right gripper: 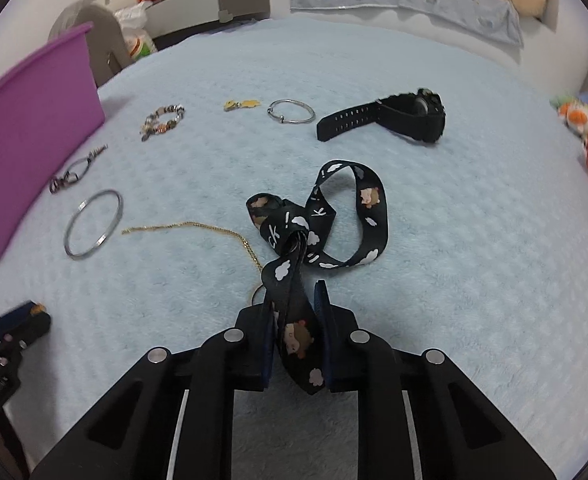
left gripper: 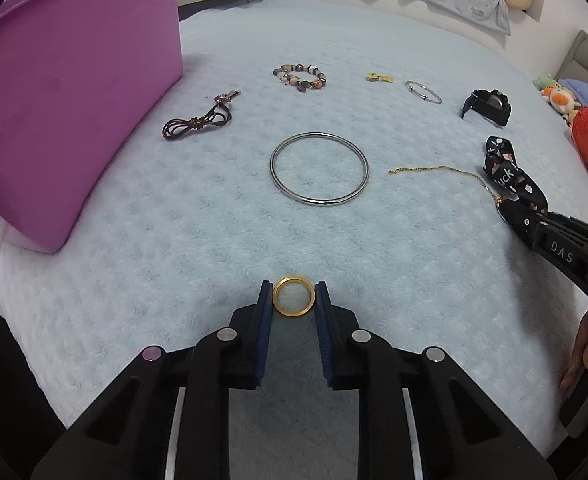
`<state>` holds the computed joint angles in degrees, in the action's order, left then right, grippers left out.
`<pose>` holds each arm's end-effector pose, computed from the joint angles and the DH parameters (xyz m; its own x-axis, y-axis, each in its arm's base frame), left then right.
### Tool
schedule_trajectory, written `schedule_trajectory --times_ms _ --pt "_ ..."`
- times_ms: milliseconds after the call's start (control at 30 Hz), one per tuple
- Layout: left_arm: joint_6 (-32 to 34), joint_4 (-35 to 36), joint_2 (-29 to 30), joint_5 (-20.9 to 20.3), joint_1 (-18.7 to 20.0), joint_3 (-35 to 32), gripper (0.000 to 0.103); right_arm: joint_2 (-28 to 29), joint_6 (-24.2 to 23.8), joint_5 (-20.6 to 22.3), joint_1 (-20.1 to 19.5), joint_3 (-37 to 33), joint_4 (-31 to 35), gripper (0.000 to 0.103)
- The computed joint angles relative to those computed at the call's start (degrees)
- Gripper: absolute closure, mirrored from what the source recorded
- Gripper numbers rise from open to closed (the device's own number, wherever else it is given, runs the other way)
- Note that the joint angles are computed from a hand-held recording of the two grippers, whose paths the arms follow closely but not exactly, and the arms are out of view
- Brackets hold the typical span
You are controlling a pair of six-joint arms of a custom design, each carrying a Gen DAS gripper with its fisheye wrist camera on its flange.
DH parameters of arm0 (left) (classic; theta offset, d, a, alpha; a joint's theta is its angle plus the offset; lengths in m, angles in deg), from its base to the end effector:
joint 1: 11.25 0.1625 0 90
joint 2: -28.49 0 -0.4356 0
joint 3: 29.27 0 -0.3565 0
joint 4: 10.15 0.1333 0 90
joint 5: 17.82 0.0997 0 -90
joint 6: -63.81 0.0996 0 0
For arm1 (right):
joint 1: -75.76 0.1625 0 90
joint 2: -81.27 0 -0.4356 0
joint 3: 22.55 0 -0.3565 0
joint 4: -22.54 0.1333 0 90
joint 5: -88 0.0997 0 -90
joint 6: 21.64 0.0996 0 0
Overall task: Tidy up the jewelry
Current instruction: 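Grasp the black 'luck' lanyard with the right tool while the left grasps the gold ring, then carry the lanyard and gold ring into the pink tub and release both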
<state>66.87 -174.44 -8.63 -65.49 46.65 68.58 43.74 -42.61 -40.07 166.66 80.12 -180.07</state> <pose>-0.1681 -0.6451 0.0662 -0.6816 0.3027 -0.6662 0.5538 0.8085 -0.1992 0.0816 -0.6193 0.1249 -0.7379 0.1708 0.6529 -0.2942 0.7893 -0.5389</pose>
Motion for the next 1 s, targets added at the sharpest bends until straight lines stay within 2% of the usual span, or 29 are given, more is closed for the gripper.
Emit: schedule_trajectory --times_ms 200,267,333,433,633,833,1000 --pt "-0.1 0.4 -1.8 -1.5 -0.5 0.6 0.082 -2.4 4.3 3.3 0.1 3.0 0.0 0.086" --pt "-0.1 1.1 -2.8 -3.4 -0.6 0.4 0.082 -3.3 5.6 3.9 0.6 4.1 -0.7 0.086" --pt "0.0 1.4 -3.8 -4.8 -0.8 0.6 0.082 -4.1 6.4 4.1 1.4 5.2 -1.7 0.086" --pt "0.6 1.9 -5.5 -7.2 -1.2 0.9 0.082 -5.6 8.3 4.0 2.7 6.7 -2.4 0.099" --pt "1.8 3.2 -8.5 -11.3 -1.7 1.2 0.082 -7.4 12.5 2.7 5.7 8.1 -1.5 0.099" --pt "3.1 5.0 -11.2 -12.7 -1.9 0.7 0.082 -8.2 12.5 1.1 9.8 6.0 0.1 0.099" --pt "3.7 7.5 -13.1 -13.3 -1.9 -2.1 0.082 -8.2 10.6 1.6 13.8 0.5 3.2 0.099"
